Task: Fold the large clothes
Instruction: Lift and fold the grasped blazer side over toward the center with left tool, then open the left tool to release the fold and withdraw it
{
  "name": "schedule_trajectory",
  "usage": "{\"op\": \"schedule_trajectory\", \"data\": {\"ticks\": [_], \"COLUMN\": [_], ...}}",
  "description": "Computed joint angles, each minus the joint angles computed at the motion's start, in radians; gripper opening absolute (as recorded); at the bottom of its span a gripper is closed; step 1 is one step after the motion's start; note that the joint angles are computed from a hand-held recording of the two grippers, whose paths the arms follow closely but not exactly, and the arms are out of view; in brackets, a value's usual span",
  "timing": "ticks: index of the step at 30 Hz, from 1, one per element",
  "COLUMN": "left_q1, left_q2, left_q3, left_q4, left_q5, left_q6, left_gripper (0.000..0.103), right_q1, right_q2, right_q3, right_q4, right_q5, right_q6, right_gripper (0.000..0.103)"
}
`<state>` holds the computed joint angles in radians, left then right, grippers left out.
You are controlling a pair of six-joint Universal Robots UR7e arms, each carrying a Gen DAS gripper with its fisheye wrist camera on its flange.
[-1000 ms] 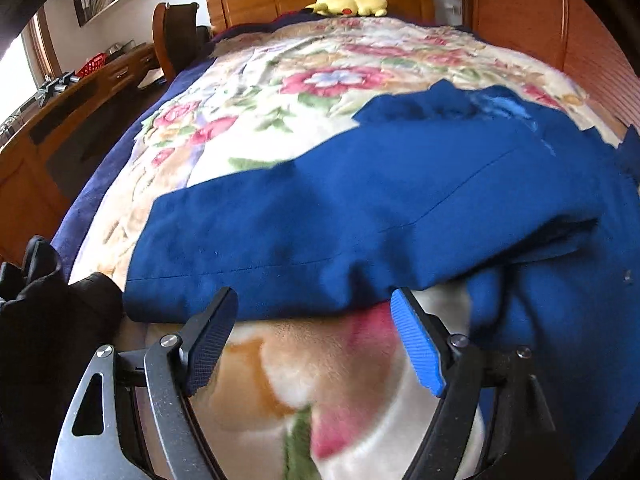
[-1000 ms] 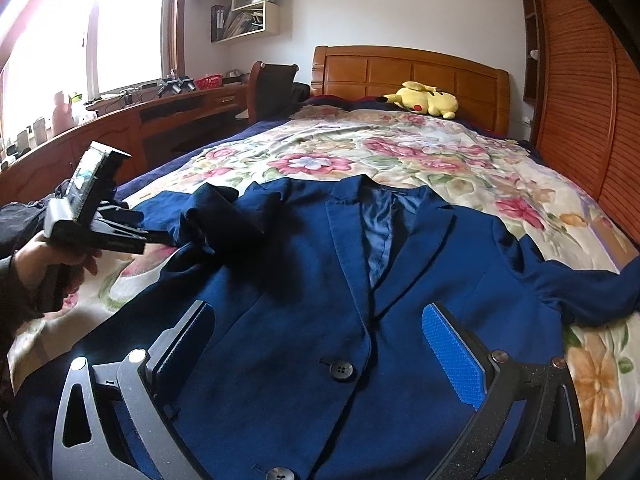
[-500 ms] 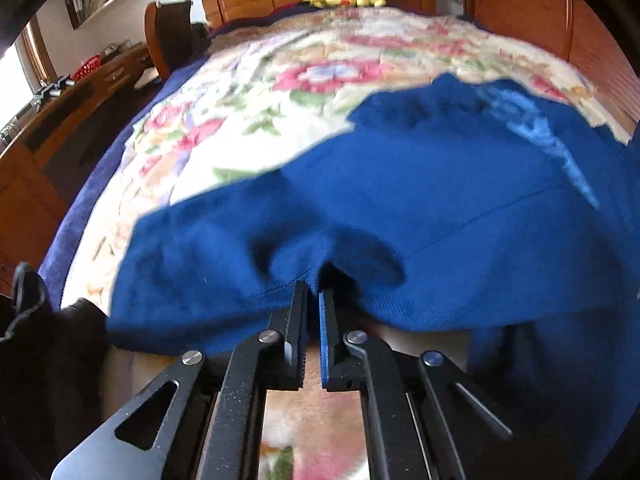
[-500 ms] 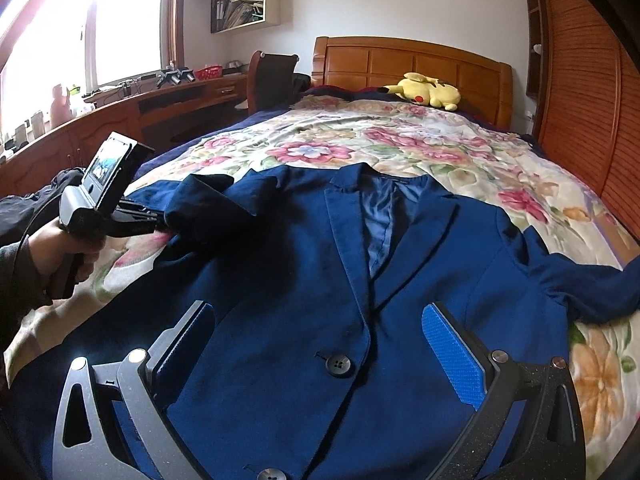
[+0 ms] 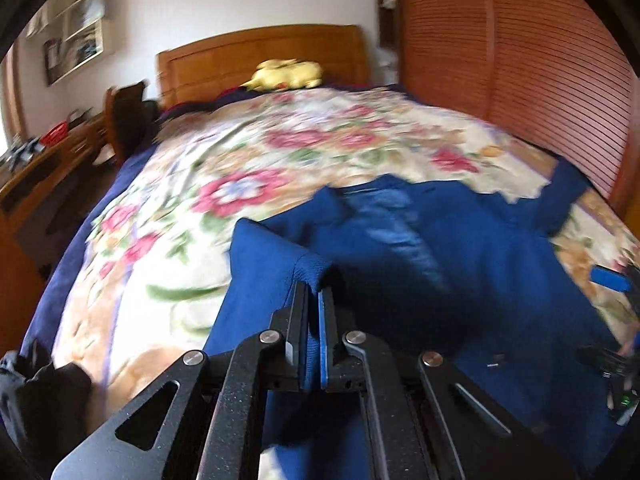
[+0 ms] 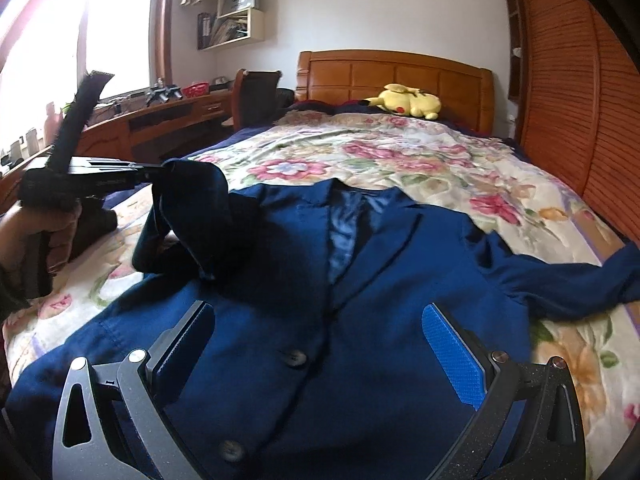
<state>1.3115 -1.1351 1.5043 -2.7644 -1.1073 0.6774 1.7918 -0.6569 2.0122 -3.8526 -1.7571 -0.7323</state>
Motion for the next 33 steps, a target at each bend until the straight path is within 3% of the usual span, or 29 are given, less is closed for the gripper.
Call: {"op": "schedule_trajectory", "data": {"ticks": [6, 13, 18, 23, 26, 33], "left_q1": [-0.06, -0.091, -0.074, -0.079, -0.065, -0.023], "left_q2": [-0.036, -0.061, -0.115, -0.171, -0.204, -0.263], "left_q3": [0.094, 0.184, 0.242, 0.317, 0.344, 0.398], "left_q4": [0.008, -0.052, -0.063, -0.162, -0.195, -0.265], "left_q5": [-0.052, -0.015, -0.066, -0.067, -0.115, -0.152], "left_q6": [0.003, 0.019, -0.01, 0.042, 0.018, -0.026], "left_gripper": [0.004, 0.005, 0.042, 0.045, 0.084, 0.086], "right_q1": [-0.025, -0.023, -0.021, -0.021, -0.018, -0.009], "right_q2": [-0.033, -0.039, -0.043, -0.047, -0.044, -0.025], "right_q3": [0.043, 0.046, 0.053, 0.054, 0.054, 0.032], "right_q4": [-0.032, -0.039, -0.04, -0.038, -0.043, -0.038], "right_q5": [-0.003, -0.027, -0.026, -0.014, -0.011, -0.003], "right_q6": [0.01, 0.027, 0.028, 0.02, 0.02, 0.014], "right_gripper": [0.103, 0.103, 0.103, 0.103, 0.103, 0.103]}}
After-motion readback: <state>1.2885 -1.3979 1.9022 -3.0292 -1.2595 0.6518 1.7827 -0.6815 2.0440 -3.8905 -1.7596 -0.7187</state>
